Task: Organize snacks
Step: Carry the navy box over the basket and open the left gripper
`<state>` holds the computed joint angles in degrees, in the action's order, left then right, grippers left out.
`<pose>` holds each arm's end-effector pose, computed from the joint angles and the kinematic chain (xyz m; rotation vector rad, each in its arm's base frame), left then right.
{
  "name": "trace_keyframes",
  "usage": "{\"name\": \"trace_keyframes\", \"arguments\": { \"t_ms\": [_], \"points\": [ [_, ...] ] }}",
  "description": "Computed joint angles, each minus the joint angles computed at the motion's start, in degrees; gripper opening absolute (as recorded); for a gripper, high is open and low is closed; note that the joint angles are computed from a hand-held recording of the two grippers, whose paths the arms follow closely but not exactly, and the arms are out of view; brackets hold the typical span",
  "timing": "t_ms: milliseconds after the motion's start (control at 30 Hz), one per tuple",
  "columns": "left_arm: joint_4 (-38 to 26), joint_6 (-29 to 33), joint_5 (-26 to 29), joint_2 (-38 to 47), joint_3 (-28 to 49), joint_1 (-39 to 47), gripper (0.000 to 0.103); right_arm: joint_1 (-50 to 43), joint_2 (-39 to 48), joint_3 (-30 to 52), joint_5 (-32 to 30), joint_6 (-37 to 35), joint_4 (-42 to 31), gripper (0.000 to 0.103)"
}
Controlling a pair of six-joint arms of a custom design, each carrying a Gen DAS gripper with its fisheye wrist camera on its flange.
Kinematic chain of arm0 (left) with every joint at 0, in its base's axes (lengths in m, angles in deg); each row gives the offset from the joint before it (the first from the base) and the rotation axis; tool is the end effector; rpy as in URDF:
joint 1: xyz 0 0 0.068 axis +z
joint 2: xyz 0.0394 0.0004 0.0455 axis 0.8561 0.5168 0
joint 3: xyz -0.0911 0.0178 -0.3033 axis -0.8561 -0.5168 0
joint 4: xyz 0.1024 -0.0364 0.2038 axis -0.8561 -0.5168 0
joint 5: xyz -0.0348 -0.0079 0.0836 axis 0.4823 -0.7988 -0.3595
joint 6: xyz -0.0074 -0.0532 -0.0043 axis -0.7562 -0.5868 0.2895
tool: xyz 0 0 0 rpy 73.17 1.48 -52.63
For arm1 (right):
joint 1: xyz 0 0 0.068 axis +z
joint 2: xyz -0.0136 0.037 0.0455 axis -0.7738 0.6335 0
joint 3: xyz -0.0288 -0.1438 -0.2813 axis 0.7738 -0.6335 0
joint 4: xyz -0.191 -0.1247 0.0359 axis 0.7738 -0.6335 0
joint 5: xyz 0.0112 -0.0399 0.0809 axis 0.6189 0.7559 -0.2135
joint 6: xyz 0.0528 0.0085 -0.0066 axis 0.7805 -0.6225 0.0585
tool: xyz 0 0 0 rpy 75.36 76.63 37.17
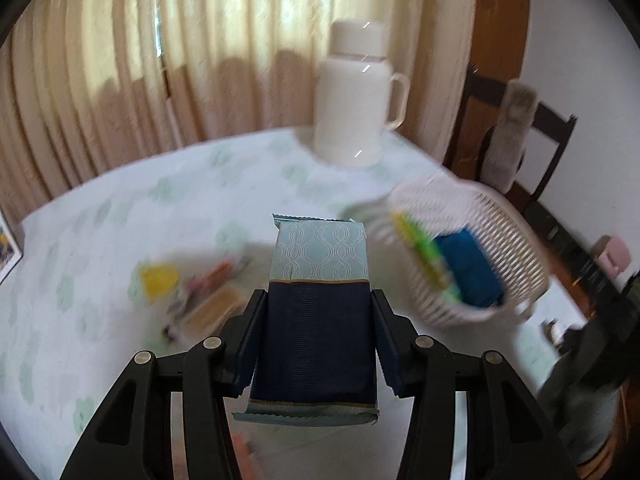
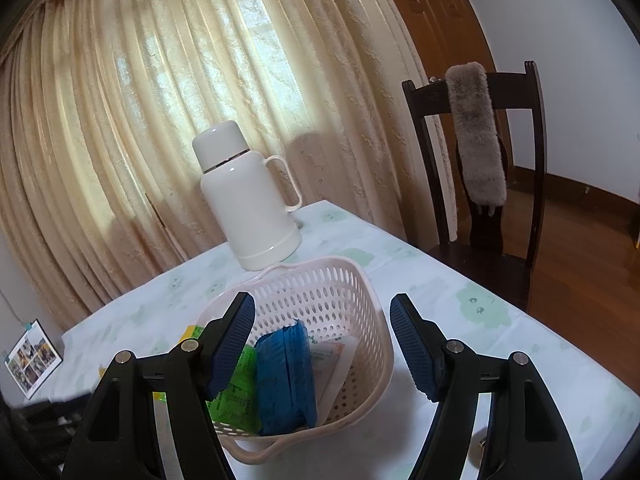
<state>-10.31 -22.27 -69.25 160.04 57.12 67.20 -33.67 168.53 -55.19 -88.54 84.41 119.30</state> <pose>0.2311 0.0322 0.2159 -0.1826 2.3359 0.0019 0.3067 0.0952 0.1894 0.0264 2.0653 0.4345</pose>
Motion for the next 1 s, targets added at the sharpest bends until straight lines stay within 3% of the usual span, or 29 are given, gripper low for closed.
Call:
{"name": "trace_keyframes", "arguments": {
  "t_ms": [400,533,600,667,1000],
  "points": [
    [-0.33,-4.59,-1.47,7.67,10.66,-12.13,0.046,-0.71,0.03,-1.06,1.36,3.54,0.9,0.071],
    [-0.38,-6.82,0.4,11.36,13.95,-13.45,0.048,-1.59,-0.32,-1.86,1.2,5.0,1.71,0.071],
    [-0.16,-8.33,1.98,12.25,14.77,-13.31,0.064,-1.98,-0.23,-1.81,1.08,5.64,1.56,0.071],
    [0.85,-9.47,3.13,11.85,14.09,-12.62,0.07,-2.37,-0.19,-1.96,1.15,6.47,1.6,0.071],
    [-0.26,-9.82,2.19,10.81,13.11,-9.75,0.07,-2.01,-0.67,-2.69,0.87,5.89,2.43,0.071]
  ]
}}
